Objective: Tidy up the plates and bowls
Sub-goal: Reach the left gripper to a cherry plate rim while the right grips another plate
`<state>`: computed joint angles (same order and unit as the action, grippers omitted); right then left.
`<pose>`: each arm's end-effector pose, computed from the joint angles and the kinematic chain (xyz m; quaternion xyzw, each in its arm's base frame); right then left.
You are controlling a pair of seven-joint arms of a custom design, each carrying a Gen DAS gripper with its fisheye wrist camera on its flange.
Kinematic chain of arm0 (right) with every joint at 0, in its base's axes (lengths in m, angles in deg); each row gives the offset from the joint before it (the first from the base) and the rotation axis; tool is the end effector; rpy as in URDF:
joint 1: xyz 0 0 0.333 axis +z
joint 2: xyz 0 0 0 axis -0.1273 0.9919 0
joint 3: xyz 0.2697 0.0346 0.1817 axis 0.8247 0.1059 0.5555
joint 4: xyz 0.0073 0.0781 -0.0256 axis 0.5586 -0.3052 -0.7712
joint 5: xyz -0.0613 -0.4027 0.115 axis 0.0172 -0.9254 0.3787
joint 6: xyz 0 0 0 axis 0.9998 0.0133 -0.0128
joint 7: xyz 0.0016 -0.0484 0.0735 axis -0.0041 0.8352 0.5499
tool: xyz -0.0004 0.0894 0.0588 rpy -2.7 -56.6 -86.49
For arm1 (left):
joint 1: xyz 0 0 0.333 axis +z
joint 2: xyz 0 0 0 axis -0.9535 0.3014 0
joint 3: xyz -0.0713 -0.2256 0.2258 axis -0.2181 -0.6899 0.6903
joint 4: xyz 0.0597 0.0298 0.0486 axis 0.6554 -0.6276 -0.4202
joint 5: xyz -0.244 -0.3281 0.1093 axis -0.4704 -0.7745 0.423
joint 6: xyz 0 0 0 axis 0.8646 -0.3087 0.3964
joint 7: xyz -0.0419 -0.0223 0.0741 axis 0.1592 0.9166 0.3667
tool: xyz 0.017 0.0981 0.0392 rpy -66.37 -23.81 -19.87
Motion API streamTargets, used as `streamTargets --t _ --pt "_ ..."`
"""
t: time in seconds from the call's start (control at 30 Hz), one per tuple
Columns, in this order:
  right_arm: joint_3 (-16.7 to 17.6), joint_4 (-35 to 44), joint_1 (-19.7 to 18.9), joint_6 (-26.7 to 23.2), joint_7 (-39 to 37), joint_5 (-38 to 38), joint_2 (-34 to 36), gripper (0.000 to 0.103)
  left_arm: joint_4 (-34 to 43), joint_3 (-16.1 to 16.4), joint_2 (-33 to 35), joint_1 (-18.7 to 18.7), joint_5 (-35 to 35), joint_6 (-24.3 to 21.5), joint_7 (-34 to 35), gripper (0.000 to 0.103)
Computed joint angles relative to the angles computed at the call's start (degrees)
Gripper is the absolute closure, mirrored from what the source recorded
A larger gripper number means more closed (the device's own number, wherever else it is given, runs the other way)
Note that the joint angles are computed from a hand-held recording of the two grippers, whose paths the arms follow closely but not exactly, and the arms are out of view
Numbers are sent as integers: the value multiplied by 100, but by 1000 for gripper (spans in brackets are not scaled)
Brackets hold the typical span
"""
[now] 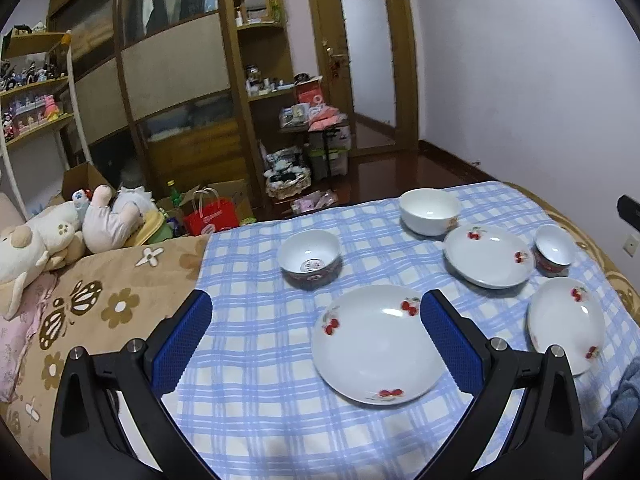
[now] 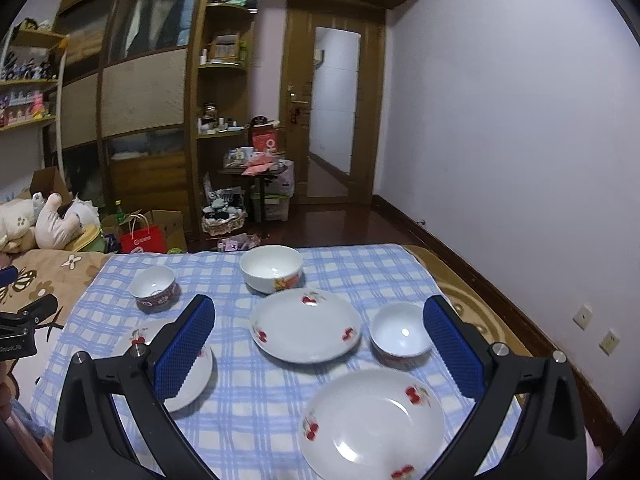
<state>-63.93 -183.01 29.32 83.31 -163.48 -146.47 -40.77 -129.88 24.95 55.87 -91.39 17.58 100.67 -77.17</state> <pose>0.5365 0.4516 0.4603 -0.5610 0.5924 -0.4190 0.3985 0.5699 -0.3445 0.4692 -0.5885 0.6569 -0.3018 0.3619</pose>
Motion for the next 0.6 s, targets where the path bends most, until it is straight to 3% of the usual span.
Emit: streamTargets --t 0.3,0.6 --pt "-261 1274 98 460 -791 441 934 0 833 112 669 37 -986 -585 910 1" --pt "-527 2551 119 1003 -1987 1793 2060 0 1657 232 1447 107 -2039 -525 1938 1"
